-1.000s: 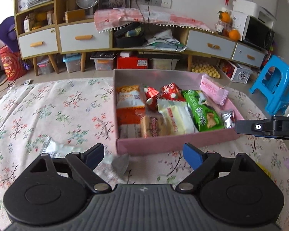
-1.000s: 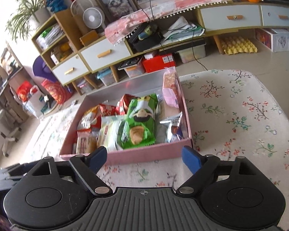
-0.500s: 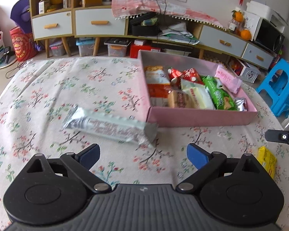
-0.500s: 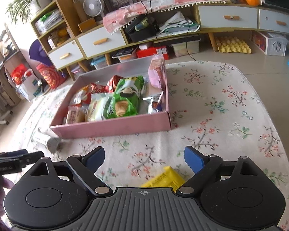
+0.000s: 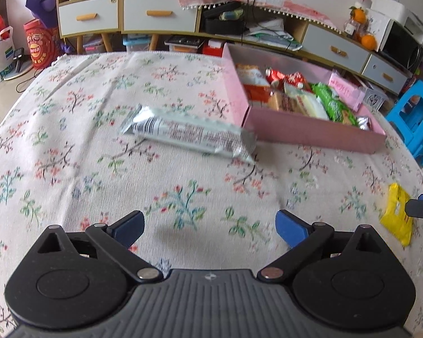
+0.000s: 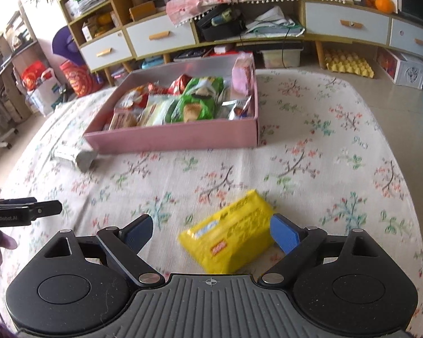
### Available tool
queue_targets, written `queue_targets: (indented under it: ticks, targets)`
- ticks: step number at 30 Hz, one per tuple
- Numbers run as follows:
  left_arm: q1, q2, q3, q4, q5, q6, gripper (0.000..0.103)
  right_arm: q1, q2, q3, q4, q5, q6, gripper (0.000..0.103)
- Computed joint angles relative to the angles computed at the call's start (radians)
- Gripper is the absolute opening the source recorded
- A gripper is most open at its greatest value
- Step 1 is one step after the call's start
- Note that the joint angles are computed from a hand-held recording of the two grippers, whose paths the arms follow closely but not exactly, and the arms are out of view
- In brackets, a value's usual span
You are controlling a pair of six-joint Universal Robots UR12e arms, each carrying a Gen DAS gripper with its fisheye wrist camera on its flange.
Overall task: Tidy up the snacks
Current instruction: 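Move both tools back toward the yellow packet and silver bar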
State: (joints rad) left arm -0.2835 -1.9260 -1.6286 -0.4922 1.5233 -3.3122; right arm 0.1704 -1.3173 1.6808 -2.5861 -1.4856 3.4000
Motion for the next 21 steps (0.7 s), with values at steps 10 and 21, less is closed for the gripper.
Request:
queue_targets:
  ticks: [10,21]
  targets:
    - [-0.008,-0.008,-0.006,0.010,0.048,0.057,0.102,0.008,0.008,-0.010,0.110,0.018,0.040,0.092]
    - [0.001,-0.040,0.000,0.120,0.134,0.153,0.103,0.033,0.042,-0.025,0.038,-0.064,-0.019,0.092]
